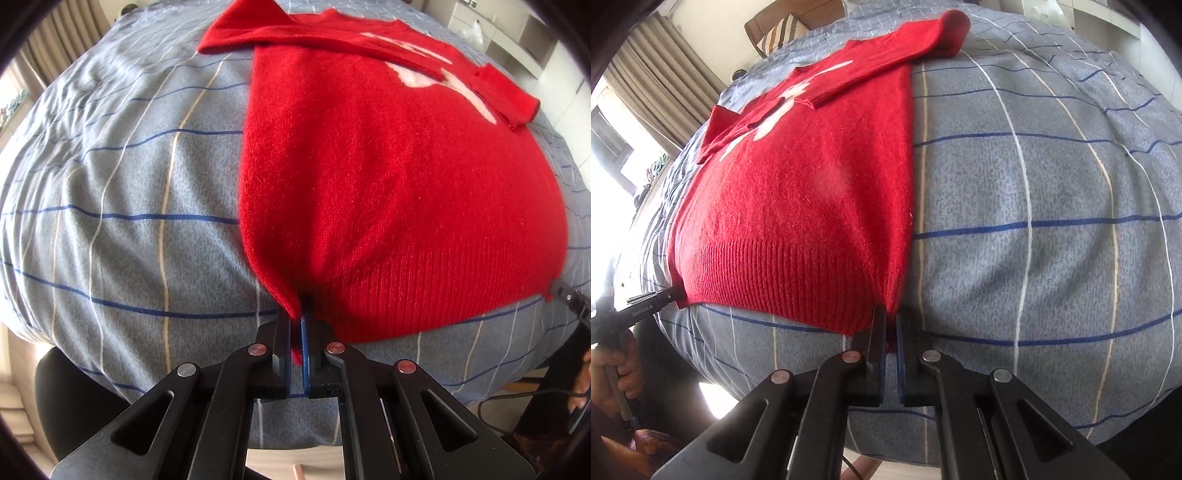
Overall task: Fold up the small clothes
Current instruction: 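Pull the hem away from the collar with both grippers to straighten the body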
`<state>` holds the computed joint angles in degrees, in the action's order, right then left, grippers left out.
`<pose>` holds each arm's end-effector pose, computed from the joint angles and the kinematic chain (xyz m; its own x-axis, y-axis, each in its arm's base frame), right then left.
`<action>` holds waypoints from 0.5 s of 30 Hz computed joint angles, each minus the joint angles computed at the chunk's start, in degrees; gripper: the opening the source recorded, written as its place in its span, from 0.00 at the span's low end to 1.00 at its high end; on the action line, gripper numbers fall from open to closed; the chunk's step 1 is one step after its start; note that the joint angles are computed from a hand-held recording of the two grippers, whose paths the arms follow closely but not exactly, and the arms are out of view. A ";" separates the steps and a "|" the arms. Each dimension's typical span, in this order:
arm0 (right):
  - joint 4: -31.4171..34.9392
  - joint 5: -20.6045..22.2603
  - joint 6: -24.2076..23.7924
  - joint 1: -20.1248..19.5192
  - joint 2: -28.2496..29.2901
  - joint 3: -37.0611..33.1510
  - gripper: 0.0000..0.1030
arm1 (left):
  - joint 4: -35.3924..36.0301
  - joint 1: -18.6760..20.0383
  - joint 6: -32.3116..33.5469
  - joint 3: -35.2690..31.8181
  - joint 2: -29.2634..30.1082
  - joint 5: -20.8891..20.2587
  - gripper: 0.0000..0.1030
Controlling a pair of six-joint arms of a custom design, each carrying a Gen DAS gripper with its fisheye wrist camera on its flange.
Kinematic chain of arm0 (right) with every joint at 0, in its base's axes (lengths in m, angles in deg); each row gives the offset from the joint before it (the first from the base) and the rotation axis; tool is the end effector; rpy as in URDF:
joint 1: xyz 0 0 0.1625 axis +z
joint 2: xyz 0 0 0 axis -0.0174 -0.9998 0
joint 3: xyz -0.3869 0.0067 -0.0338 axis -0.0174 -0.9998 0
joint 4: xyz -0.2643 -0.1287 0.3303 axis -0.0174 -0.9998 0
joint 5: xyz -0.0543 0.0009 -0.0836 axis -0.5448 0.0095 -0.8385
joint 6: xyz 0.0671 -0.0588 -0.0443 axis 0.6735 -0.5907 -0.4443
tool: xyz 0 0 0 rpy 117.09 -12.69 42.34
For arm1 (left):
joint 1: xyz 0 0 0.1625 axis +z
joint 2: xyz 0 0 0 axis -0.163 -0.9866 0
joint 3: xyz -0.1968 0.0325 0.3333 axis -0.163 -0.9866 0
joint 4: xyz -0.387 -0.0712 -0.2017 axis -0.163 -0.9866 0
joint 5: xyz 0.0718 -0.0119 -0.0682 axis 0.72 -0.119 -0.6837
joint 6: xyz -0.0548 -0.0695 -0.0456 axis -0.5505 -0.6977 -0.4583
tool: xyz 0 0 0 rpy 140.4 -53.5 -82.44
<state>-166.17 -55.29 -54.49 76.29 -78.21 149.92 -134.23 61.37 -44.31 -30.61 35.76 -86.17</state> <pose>-0.0674 -0.6482 0.3756 -0.8745 0.1550 0.4595 -0.0988 0.8707 -0.4818 -0.3320 -0.7510 -0.0037 -0.6943 0.2375 -0.6794 0.4036 0.9101 -0.0943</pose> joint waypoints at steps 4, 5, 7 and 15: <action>1.97 1.53 1.82 -0.59 -1.13 0.20 0.04 | -0.93 -0.66 -0.85 1.29 -0.22 0.53 0.02; 2.77 1.28 2.03 -0.53 -1.66 0.35 0.04 | -1.36 -0.81 -0.98 2.61 -1.15 0.36 0.02; 4.04 0.16 2.25 -0.07 -2.00 0.29 0.04 | -1.79 -1.07 -1.24 3.65 -1.84 -0.09 0.02; 4.62 1.27 5.86 -2.18 -2.32 1.49 0.00 | -2.16 -0.98 -2.38 3.03 -0.38 0.69 0.04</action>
<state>-161.55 -54.02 -48.64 74.11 -80.53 151.41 -136.39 60.39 -46.69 -27.58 35.38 -85.48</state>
